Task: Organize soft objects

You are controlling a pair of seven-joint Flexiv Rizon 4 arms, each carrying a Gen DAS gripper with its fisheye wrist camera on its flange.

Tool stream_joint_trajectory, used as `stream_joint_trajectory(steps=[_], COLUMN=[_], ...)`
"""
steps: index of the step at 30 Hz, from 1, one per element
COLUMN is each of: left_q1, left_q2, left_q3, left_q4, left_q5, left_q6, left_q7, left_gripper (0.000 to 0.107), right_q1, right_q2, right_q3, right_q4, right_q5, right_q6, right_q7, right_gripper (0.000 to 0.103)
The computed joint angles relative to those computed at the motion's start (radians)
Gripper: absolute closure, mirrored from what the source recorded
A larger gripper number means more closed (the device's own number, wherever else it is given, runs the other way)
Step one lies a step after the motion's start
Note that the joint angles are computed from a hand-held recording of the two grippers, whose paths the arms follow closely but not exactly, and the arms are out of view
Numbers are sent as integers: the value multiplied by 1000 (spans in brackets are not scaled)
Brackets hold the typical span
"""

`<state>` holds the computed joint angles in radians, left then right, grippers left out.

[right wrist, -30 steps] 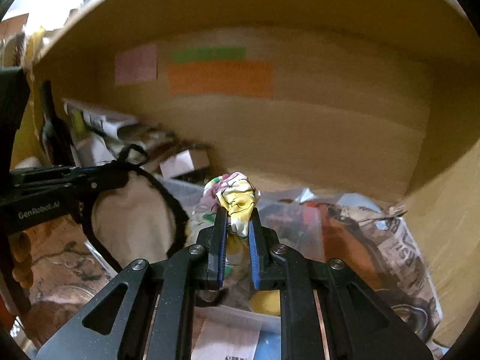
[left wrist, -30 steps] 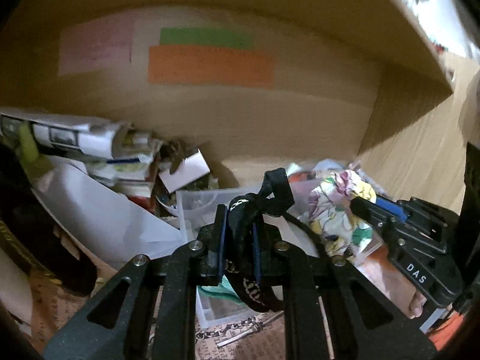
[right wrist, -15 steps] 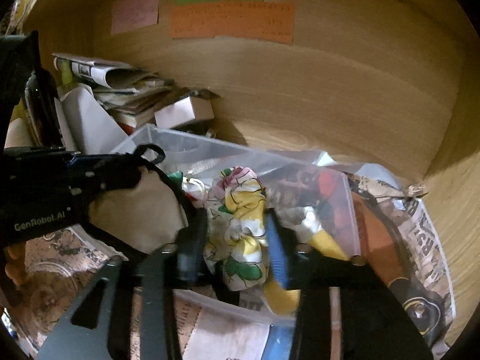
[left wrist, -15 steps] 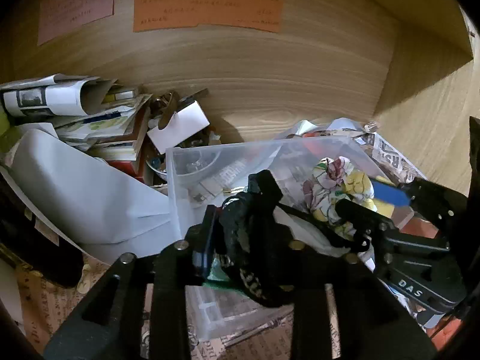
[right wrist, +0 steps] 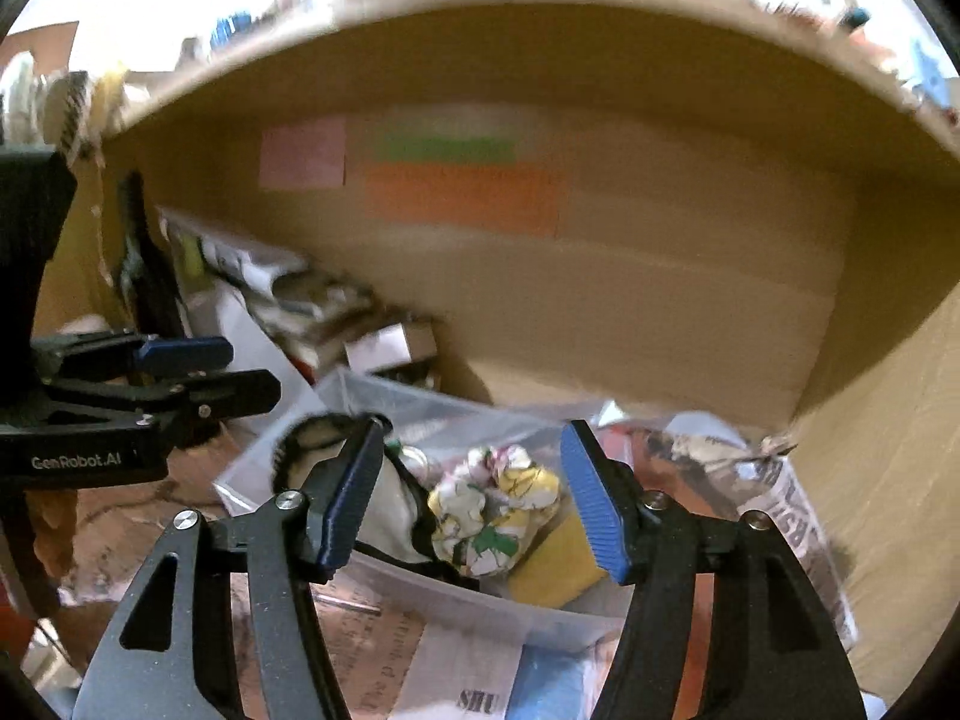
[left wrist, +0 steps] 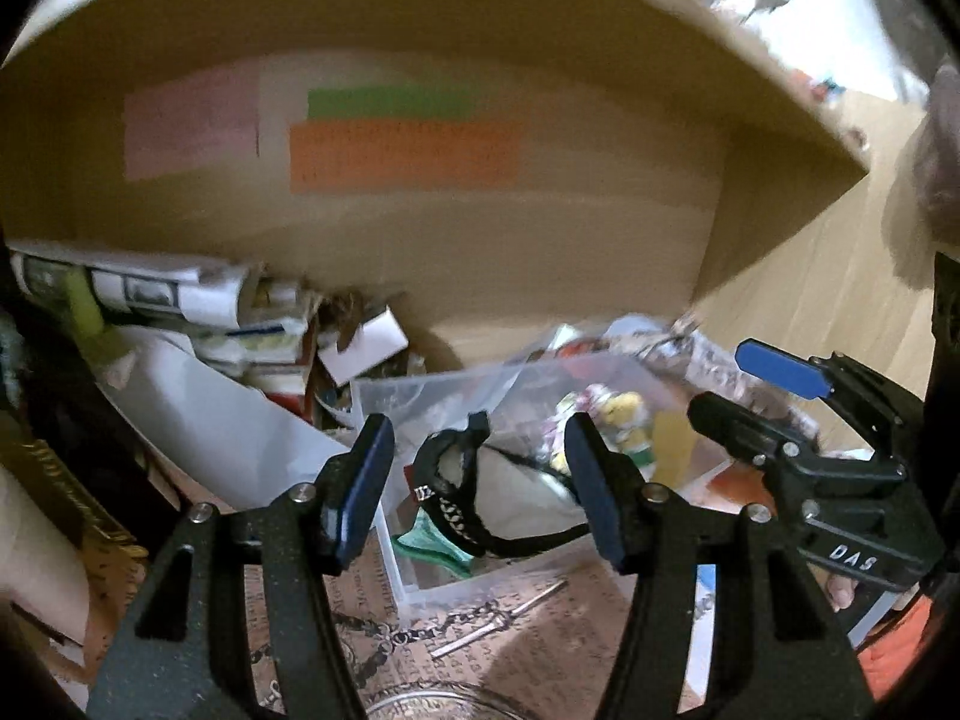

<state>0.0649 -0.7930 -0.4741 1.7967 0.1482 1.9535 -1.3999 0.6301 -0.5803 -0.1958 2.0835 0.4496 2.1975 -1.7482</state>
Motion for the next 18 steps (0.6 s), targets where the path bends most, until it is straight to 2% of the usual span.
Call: stream_joint_trajectory(steps=[4, 8, 10, 12, 14, 16, 18], left_q1=[7, -12, -18, -34, -56, -81, -102], left_q2=[31, 74, 87, 102, 110, 117, 124], left_q3=[6, 51, 68, 95, 126, 157, 181], left_q4=[52, 112, 134, 155, 169, 182, 195], left_q5=[33, 75, 99, 113, 123, 121, 121], left_q6=[95, 196, 236, 275, 312, 343, 361], left_q7=[-37, -94, -127, -157, -177, -192, -201], left_gripper=[42, 39, 36, 33, 24, 20, 19], right_q1=[-21, -69, -84, -102, -103, -113, -122], right_q2=[41, 63, 72, 80, 79, 77, 80], right_q3=[45, 116, 146, 174, 186, 202, 217], right_q4=[49, 87, 106, 124, 133, 143, 156], right_q5=[3, -7, -8, -21, -11, -13, -16], right_q6=[92, 178, 212, 235, 260, 282, 296], right_q7=[-8, -2, 1, 10, 9, 19, 34], right_gripper=[43, 32, 31, 29, 24, 18, 17])
